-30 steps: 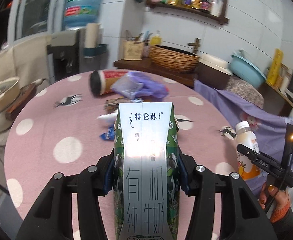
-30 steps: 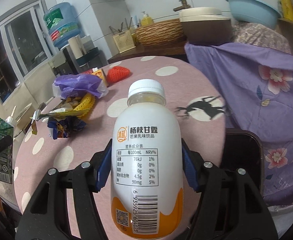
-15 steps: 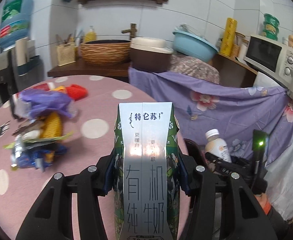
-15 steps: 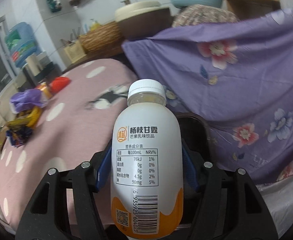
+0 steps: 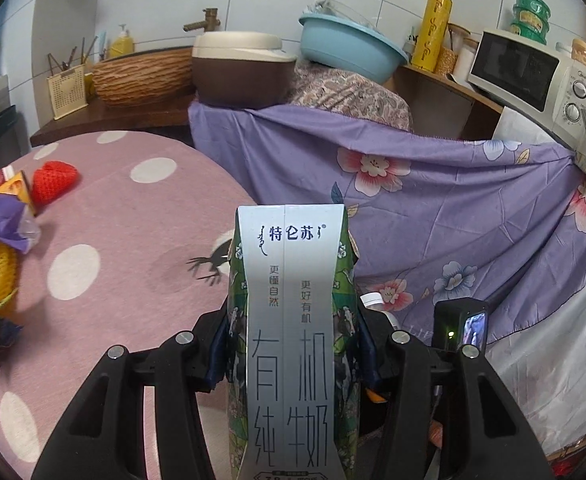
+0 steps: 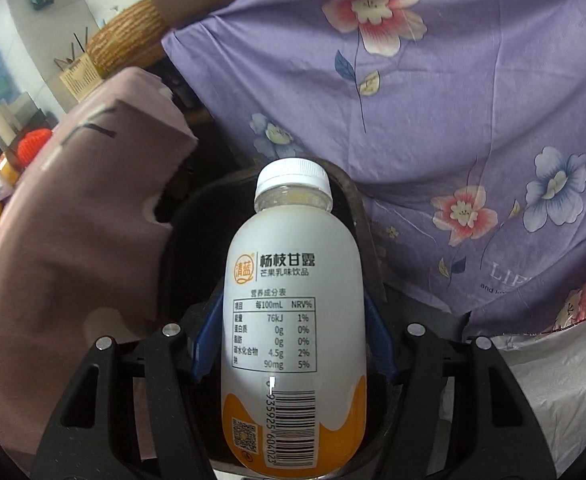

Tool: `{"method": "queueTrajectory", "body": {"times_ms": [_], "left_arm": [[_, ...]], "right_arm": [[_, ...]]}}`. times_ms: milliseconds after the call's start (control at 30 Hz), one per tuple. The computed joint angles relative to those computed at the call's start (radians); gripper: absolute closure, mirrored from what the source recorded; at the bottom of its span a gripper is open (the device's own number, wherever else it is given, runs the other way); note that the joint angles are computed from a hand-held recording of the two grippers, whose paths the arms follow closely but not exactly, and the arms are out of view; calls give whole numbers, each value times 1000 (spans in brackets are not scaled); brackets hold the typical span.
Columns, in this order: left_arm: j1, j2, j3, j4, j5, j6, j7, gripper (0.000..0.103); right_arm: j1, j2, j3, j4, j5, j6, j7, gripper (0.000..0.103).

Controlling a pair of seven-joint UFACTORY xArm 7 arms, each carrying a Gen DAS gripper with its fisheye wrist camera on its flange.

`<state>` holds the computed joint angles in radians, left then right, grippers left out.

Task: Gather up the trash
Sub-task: 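Carry the carton and bottle to the black bin, release bottle with right tool, then open the left tool over the bin to drop the milk carton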

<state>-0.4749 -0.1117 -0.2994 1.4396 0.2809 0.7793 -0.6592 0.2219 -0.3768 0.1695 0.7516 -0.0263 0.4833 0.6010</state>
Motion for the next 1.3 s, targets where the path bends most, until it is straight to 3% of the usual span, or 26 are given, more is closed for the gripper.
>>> {"method": "queueTrajectory", "body": {"times_ms": [267,467,800,1167,1300], "left_arm": [[-42,112,10,84,9,28,2,52],[-67,145,29,108,12,50,-4,52],[-138,230,36,167,51,89,10,52],[-199,307,58,217,73,149,41,52],[-243,331,73,238,180,196,25,52]], "right_arm": [[25,33,-30,4,53,-14,-56,34],[13,-13,-22,-21,61,-14,-36,31],[-78,-222,25,-105,-51,76,51,29],[-144,-355,9,-163,-90,177,94,27],[-164,-367,16,-163,-104,186,106,25]]}}
